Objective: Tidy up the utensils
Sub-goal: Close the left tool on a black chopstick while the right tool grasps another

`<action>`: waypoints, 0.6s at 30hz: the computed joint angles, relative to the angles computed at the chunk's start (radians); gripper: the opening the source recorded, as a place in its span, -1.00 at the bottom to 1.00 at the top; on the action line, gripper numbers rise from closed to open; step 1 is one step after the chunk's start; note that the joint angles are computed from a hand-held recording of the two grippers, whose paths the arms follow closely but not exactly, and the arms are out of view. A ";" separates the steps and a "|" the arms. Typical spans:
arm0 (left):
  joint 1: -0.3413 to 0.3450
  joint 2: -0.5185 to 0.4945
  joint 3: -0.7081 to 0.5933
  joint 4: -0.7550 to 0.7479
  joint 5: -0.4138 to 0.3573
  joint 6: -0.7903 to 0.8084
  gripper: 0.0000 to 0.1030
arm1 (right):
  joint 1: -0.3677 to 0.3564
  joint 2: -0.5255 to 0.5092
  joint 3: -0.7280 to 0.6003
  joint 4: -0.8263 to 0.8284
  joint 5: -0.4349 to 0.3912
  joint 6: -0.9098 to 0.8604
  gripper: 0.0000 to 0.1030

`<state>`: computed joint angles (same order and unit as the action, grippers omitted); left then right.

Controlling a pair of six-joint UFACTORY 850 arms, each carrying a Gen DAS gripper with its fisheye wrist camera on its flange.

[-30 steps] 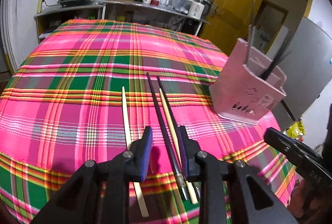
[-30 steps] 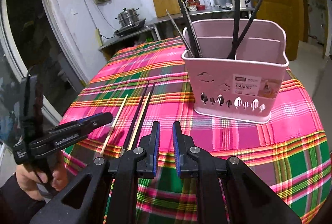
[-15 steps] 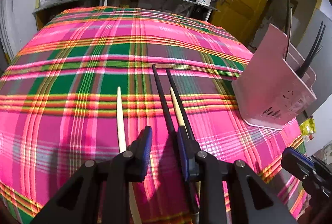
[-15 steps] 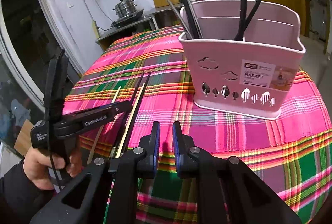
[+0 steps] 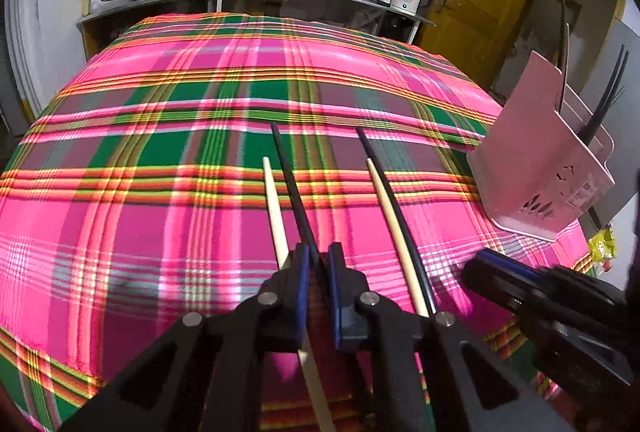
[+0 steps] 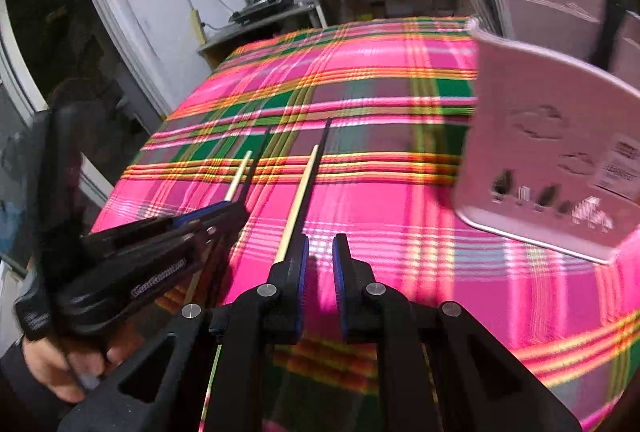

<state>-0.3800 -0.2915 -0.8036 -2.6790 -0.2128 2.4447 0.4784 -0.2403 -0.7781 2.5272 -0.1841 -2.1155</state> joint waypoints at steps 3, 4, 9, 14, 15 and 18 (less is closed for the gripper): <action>0.007 0.003 0.008 0.053 -0.014 -0.053 -0.80 | 0.001 -0.034 -0.031 -0.089 0.003 0.084 -0.77; 0.008 0.004 0.009 0.059 -0.018 -0.058 -0.80 | 0.003 -0.045 -0.042 -0.114 0.008 0.107 -0.77; 0.017 0.006 0.017 0.105 -0.038 -0.100 -0.79 | 0.008 -0.066 -0.066 -0.185 0.016 0.163 -0.77; 0.022 0.009 0.022 0.121 -0.048 -0.114 -0.80 | 0.011 -0.057 -0.059 -0.126 0.039 0.103 -0.76; 0.022 0.009 0.022 0.123 -0.047 -0.116 -0.80 | 0.010 -0.055 -0.056 -0.127 0.040 0.105 -0.76; 0.021 0.009 0.021 0.128 -0.045 -0.122 -0.79 | 0.010 -0.043 -0.049 -0.034 0.069 0.014 -0.76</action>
<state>-0.3589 -0.2824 -0.7824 -2.5512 -0.2582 2.3223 0.4887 -0.2835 -0.8266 2.4935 -0.1153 -2.1015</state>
